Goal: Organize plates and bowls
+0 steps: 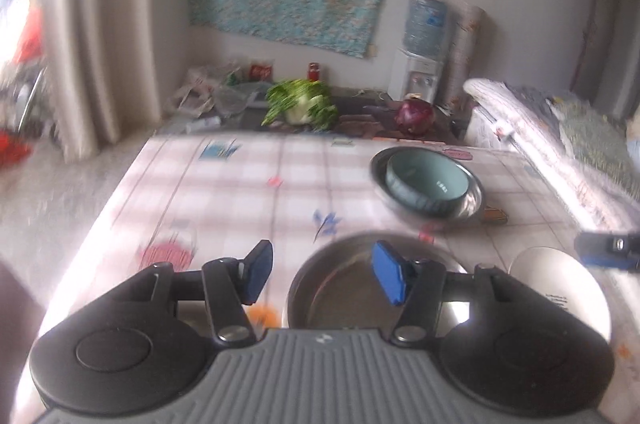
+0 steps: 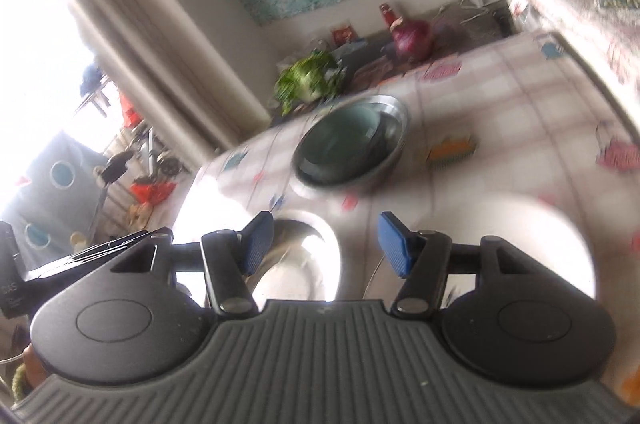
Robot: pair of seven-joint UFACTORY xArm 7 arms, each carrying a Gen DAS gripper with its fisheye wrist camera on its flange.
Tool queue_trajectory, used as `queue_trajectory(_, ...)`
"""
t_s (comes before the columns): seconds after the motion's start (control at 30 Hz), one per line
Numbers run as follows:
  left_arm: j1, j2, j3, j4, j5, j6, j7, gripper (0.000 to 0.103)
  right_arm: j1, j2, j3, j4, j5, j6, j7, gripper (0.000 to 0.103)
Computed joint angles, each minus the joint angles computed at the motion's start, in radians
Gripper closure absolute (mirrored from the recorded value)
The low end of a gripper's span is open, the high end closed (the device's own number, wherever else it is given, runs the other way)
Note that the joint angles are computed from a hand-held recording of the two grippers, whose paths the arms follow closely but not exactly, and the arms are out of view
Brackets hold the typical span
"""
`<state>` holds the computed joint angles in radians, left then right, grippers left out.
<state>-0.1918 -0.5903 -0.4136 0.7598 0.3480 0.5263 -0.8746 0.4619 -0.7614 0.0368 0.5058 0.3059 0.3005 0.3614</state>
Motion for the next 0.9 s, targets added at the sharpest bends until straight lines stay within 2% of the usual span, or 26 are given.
queue_trajectory(0.1,-0.036,-0.160,0.032,-0.121,-0.060,0.030,-0.047,0.046,0.045,-0.056,0.041,-0.043,0.026,-0.003,0.047,0.042)
queue_trajectory(0.2,-0.050,-0.322,0.032,-0.217,-0.099,0.099,-0.076,0.046,0.116,-0.070,0.074,-0.064,0.048,-0.029,0.088,0.041)
queue_trajectory(0.33,-0.036,-0.520,-0.020,-0.296,-0.092,0.252,-0.101,0.046,0.220,-0.029,0.103,-0.068,0.063,-0.072,0.129,0.040)
queue_trajectory(0.43,-0.018,-0.648,-0.097,-0.347,-0.045,0.364,-0.120,0.046,0.305,0.039,0.101,-0.050,0.077,-0.103,0.143,0.040)
queue_trajectory(0.53,-0.027,-0.694,-0.153,-0.379,-0.030,0.470,-0.142,0.046,0.355,0.118,0.119,-0.017,0.077,-0.126,0.158,0.040)
queue_trajectory(0.67,-0.119,-0.779,-0.080,-0.445,-0.095,0.492,-0.189,0.045,0.378,0.214,0.139,0.035,0.067,-0.144,0.174,0.040)
queue_trajectory(0.77,-0.159,-0.858,0.000,-0.507,-0.146,0.451,-0.202,0.042,0.360,0.287,0.168,0.082,0.047,-0.154,0.198,0.040)
queue_trajectory(0.83,-0.144,-0.858,0.038,-0.521,-0.163,0.425,-0.187,0.040,0.343,0.334,0.173,0.113,0.033,-0.158,0.203,0.040)
queue_trajectory(0.9,-0.118,-0.822,0.033,-0.505,-0.167,0.445,-0.166,0.040,0.305,0.375,0.208,0.136,0.006,-0.161,0.235,0.040)
